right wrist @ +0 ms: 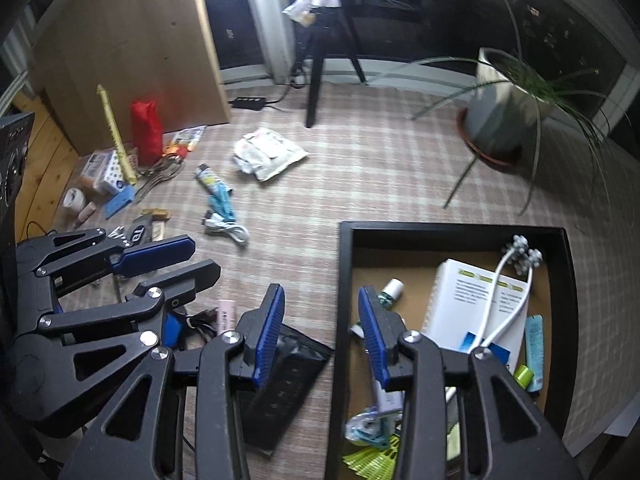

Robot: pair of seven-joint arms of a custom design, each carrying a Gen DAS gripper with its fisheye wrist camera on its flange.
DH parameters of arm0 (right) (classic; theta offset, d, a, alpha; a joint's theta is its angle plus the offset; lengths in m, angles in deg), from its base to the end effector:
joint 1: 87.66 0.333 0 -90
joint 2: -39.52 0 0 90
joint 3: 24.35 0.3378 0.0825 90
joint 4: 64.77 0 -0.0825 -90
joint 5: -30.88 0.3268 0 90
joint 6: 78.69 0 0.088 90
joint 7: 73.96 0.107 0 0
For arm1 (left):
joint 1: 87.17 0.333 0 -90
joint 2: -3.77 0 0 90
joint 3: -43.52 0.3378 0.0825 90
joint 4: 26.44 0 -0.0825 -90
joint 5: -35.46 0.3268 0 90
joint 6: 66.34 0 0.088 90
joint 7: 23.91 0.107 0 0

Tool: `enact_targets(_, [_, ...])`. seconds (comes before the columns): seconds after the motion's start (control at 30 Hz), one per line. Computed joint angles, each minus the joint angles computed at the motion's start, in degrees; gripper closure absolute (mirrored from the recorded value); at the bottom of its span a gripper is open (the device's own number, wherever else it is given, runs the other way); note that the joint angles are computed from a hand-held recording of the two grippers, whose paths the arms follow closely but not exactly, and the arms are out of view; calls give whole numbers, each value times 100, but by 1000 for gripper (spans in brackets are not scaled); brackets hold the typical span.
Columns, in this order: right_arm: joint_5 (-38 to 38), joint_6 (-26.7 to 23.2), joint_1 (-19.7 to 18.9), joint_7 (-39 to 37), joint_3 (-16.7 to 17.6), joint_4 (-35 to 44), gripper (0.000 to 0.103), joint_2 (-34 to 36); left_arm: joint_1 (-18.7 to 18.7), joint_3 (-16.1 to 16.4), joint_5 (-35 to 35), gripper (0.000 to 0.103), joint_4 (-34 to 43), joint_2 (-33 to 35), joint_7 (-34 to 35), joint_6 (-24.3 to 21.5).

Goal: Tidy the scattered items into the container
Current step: 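Move both grippers back over the scattered items, then grasp the blue round case with the left gripper while the right gripper grasps the pink bottle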

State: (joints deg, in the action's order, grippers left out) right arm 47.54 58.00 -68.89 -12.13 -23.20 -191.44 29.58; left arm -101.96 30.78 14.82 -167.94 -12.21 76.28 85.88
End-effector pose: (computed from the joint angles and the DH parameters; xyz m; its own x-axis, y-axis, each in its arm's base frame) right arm 0.4421 0.1636 0.5365 0.6254 -0.7768 -0.0742 -0.7331 -0.5523 -0.3968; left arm 0.3802 -0.1943 0.4977 -0.4038 -0.9023 0.1511 -0.8410 0.3011 -0.4495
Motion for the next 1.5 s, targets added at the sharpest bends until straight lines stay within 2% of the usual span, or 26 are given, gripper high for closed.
enact_targets(0.5, [14, 16, 377, 8, 188, -105, 65, -158, 344, 357, -205, 80, -516, -429, 130, -38])
enact_targets(0.87, [291, -432, 494, -125, 258, -81, 65, 182, 1354, 1051, -326, 80, -1252, -955, 357, -387])
enact_targets(0.97, [396, -605, 488, -150, 314, -64, 65, 349, 1492, 1081, -402, 80, -1480, -1070, 450, -458])
enact_targets(1.07, [274, -589, 485, -60, 416, -130, 65, 503, 1412, 1072, -585, 78, -1662, -1095, 647, -520])
enact_targets(1.1, [224, -619, 485, -17, 444, -129, 65, 583, 1333, 1051, -673, 68, -1704, -1082, 732, -540])
enact_targets(1.17, [70, -596, 482, 98, 505, -144, 65, 733, 1128, 905, -795, 58, -1829, -1058, 929, -412])
enact_targets(1.23, [-194, -503, 472, 346, 560, -177, 65, 888, 959, 787, -840, 57, -1891, -1004, 1058, -362])
enact_targets(1.33, [-191, -540, 434, 444, 585, -154, 65, 1037, 696, 679, -975, 57, -1913, -851, 1269, -312])
enact_targets(1.5, [-209, -512, 425, 486, 657, -163, 65, 1120, 558, 468, -801, 57, -1891, -623, 1293, -228])
